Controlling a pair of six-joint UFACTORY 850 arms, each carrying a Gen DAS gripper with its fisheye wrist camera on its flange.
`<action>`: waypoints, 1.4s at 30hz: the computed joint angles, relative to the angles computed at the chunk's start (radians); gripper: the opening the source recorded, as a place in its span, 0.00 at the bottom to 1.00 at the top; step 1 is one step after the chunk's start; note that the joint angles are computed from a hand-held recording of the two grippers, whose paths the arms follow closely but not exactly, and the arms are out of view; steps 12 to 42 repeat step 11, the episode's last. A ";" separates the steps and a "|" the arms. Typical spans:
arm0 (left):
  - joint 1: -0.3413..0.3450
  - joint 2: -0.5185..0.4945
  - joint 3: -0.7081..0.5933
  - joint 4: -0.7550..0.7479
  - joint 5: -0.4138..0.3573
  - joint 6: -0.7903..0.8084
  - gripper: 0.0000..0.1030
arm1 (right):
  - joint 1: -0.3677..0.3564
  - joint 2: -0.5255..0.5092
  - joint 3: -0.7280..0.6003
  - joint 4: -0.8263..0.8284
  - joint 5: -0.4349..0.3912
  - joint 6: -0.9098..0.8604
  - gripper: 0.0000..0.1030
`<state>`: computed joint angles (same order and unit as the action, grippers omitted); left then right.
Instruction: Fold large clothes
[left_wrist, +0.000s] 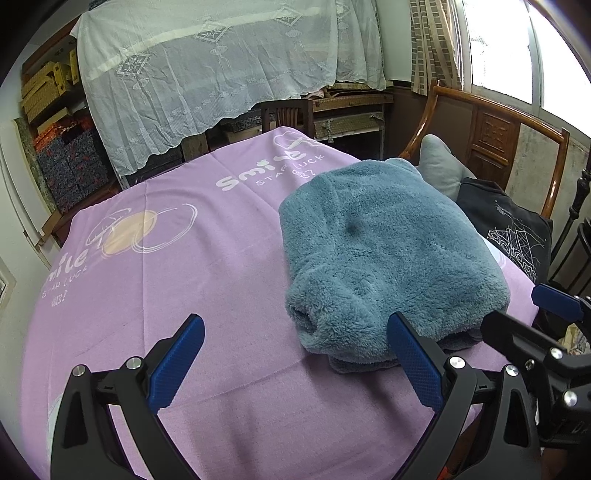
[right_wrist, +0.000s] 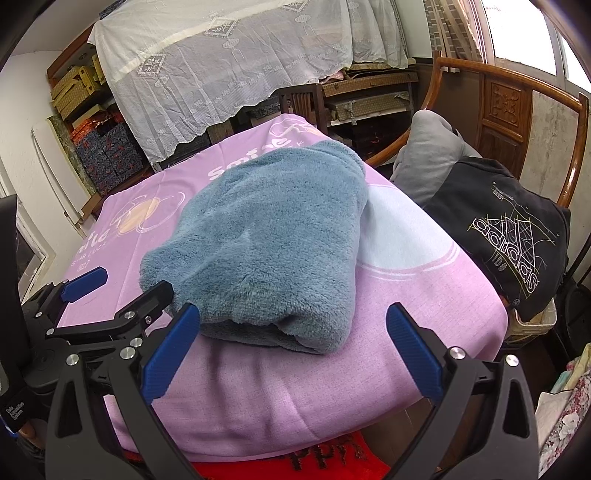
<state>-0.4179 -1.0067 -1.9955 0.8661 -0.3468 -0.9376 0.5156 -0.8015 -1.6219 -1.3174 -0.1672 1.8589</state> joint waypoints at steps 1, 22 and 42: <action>-0.001 0.000 0.001 0.003 0.000 0.000 0.97 | -0.001 0.001 0.003 -0.032 0.002 0.037 0.96; -0.008 -0.001 -0.003 -0.045 0.006 0.066 0.97 | -0.003 0.012 0.019 -0.102 -0.001 0.134 0.96; -0.008 -0.001 -0.003 -0.045 0.006 0.066 0.97 | -0.003 0.012 0.019 -0.102 -0.001 0.134 0.96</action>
